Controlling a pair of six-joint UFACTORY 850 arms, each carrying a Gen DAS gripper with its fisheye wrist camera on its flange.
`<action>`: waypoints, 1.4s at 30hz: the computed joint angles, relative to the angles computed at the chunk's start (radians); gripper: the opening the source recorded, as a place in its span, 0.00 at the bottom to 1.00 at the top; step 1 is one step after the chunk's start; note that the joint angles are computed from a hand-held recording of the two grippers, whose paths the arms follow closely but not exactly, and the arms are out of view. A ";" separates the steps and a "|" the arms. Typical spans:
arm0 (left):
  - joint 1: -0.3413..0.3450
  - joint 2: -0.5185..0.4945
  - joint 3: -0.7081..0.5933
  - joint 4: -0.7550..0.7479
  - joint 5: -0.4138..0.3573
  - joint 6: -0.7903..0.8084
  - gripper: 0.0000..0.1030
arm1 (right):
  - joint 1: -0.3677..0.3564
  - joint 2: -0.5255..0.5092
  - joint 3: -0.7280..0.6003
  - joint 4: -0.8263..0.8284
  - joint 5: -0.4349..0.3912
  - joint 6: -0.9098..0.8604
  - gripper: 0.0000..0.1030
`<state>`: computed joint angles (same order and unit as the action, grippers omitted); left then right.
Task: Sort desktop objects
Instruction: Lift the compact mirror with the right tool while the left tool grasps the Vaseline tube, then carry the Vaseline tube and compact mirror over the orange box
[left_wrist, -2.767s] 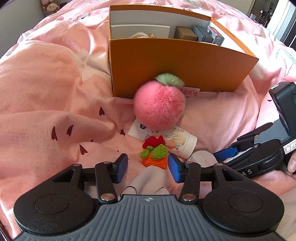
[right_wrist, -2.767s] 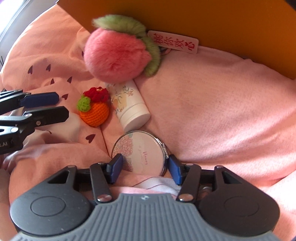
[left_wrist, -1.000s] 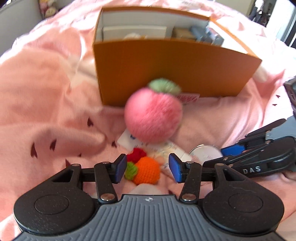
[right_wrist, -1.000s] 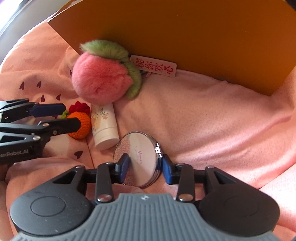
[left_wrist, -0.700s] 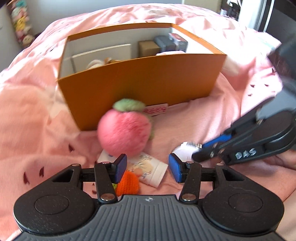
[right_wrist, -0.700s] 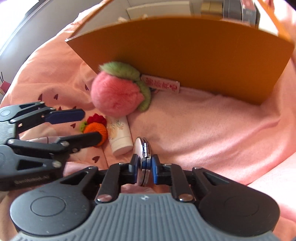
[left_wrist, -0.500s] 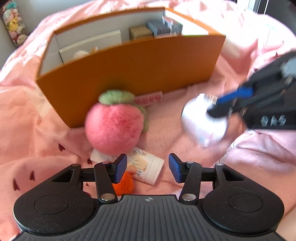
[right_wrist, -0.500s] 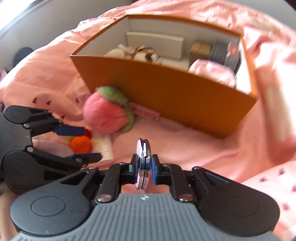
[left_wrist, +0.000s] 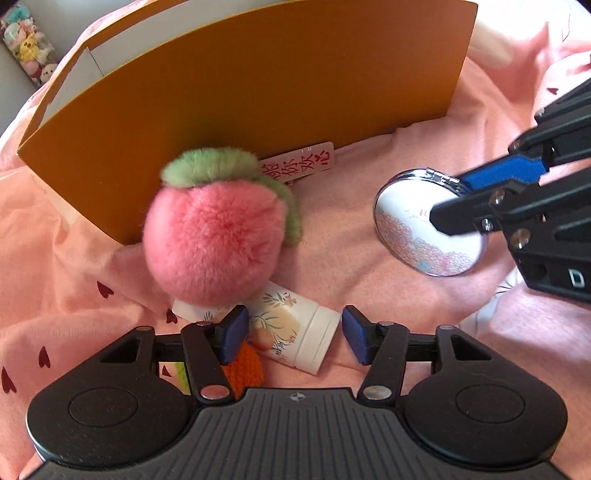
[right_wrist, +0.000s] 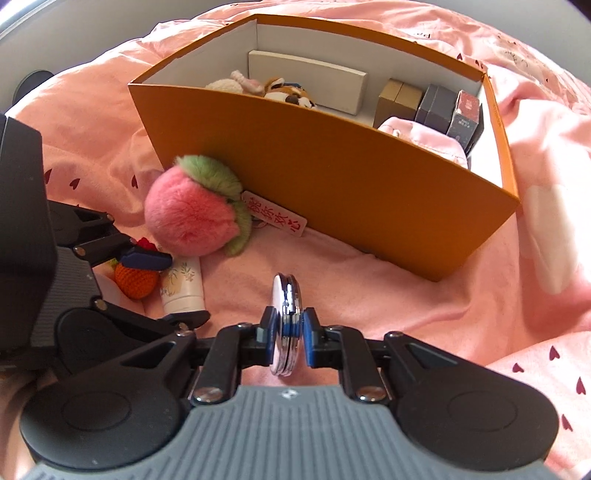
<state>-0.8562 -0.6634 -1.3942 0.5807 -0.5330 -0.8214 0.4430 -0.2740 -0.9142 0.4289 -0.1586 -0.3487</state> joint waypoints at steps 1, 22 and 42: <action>-0.003 -0.006 -0.005 0.015 -0.008 -0.009 0.67 | -0.005 -0.009 -0.005 0.082 -0.015 -0.069 0.16; 0.025 0.164 0.173 0.210 0.114 -0.313 0.39 | 0.005 -0.019 0.000 0.108 -0.005 -0.078 0.15; 0.067 0.277 0.265 0.449 0.092 -0.607 0.28 | 0.015 -0.011 0.001 0.050 -0.001 -0.040 0.15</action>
<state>-0.7896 -0.3860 -1.1292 1.0294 -0.4413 -1.4280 0.4576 -0.2848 -0.9134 0.4785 -0.1595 -0.3892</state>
